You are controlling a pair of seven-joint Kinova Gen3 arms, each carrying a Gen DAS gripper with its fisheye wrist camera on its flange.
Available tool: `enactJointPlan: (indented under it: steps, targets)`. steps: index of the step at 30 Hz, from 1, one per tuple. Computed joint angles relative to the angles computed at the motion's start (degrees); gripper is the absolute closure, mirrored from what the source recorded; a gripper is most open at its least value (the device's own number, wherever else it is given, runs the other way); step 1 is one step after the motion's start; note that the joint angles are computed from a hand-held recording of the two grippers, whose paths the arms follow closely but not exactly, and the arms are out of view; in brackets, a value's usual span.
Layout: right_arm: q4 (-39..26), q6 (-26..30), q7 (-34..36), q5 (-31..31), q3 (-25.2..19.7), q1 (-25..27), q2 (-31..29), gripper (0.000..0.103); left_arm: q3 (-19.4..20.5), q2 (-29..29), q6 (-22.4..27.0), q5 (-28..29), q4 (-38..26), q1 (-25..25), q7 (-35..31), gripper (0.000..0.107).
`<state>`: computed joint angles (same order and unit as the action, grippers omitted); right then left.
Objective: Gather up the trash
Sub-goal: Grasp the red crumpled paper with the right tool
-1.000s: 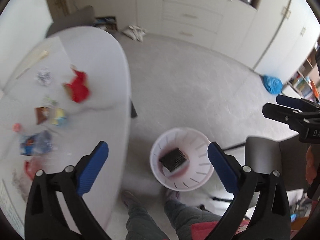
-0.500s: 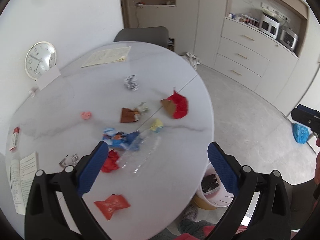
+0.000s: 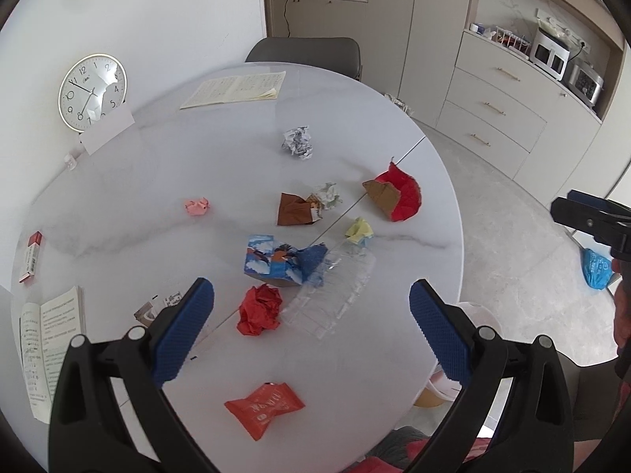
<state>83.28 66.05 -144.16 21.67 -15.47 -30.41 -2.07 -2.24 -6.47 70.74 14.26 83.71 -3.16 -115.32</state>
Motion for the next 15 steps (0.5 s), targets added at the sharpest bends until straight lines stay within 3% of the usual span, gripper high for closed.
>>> enactJointPlan:
  steps: [7, 13, 15]
  targets:
    - [-5.5, -4.4, 7.7, -2.8, 3.9, -0.5, 11.4, 0.003, -2.0, 4.8, 1.5, 2.9, -1.9, -3.2, -5.1, 0.012]
    - [-14.6, -2.2, 15.4, -10.1, 8.3, 1.3, 23.5, 0.028, -0.4, 8.5, 3.2, 5.5, -1.8, -4.7, -14.3, 0.012]
    - [-16.5, -1.8, 17.0, -12.3, 9.3, 1.9, 25.9, 0.03, 0.7, 10.0, 3.1, 5.0, -1.5, -4.4, -16.8, 0.012]
